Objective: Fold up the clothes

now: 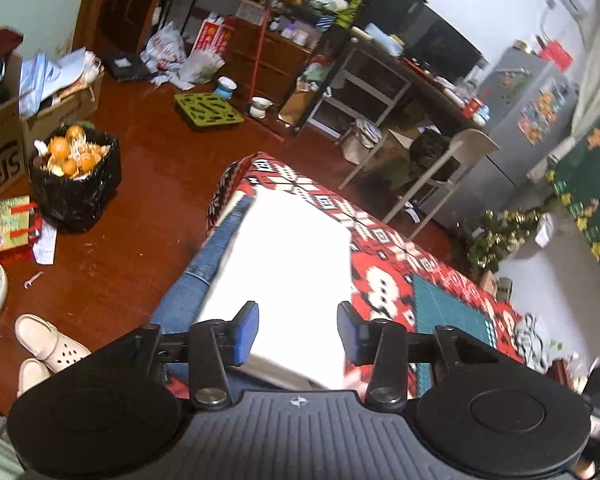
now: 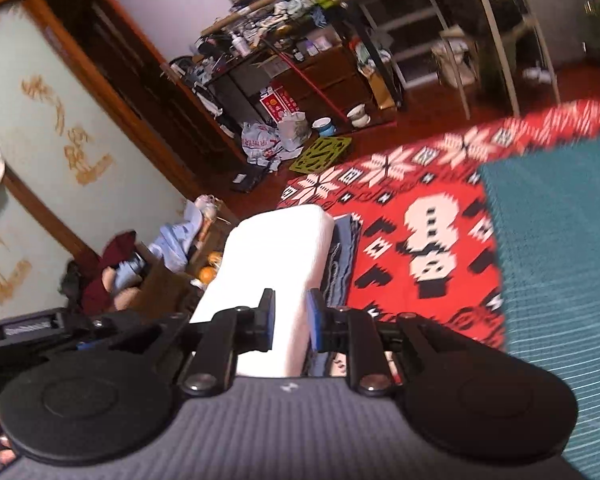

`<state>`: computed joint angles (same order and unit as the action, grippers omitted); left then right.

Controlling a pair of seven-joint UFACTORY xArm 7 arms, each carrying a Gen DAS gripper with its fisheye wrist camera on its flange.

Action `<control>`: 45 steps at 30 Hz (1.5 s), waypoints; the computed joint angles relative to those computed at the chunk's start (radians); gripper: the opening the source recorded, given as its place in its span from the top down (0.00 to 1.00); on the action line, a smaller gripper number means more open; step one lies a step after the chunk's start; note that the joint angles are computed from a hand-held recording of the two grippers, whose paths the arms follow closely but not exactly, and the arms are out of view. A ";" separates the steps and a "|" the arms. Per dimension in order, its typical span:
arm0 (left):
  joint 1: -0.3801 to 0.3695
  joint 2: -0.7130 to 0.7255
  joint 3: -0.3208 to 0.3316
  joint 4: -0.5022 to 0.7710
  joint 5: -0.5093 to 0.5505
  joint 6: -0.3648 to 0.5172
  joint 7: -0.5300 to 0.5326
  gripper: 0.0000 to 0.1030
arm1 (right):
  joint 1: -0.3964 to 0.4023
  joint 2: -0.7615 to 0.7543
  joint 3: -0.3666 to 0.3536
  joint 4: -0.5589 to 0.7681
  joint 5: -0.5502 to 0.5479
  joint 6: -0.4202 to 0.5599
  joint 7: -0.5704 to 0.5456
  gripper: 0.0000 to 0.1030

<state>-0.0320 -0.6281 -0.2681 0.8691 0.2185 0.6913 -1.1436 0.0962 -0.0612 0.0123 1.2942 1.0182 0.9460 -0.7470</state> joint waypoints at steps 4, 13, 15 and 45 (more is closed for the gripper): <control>-0.010 -0.008 -0.055 0.075 0.010 0.076 -0.030 0.47 | -0.011 -0.082 -0.024 -0.001 -0.064 0.074 -0.023 0.69; -0.025 0.029 -0.210 0.181 0.105 0.314 -0.163 0.32 | 0.007 -0.271 -0.076 -0.110 -0.229 0.156 -0.042 0.34; -0.039 0.047 -0.234 0.196 0.138 0.373 -0.184 0.32 | 0.018 -0.315 -0.084 -0.156 -0.260 0.146 -0.063 0.26; -0.225 0.087 -0.279 0.238 0.245 0.722 -0.454 0.19 | 0.117 -0.531 -0.128 -0.315 -0.488 -0.017 -0.095 0.01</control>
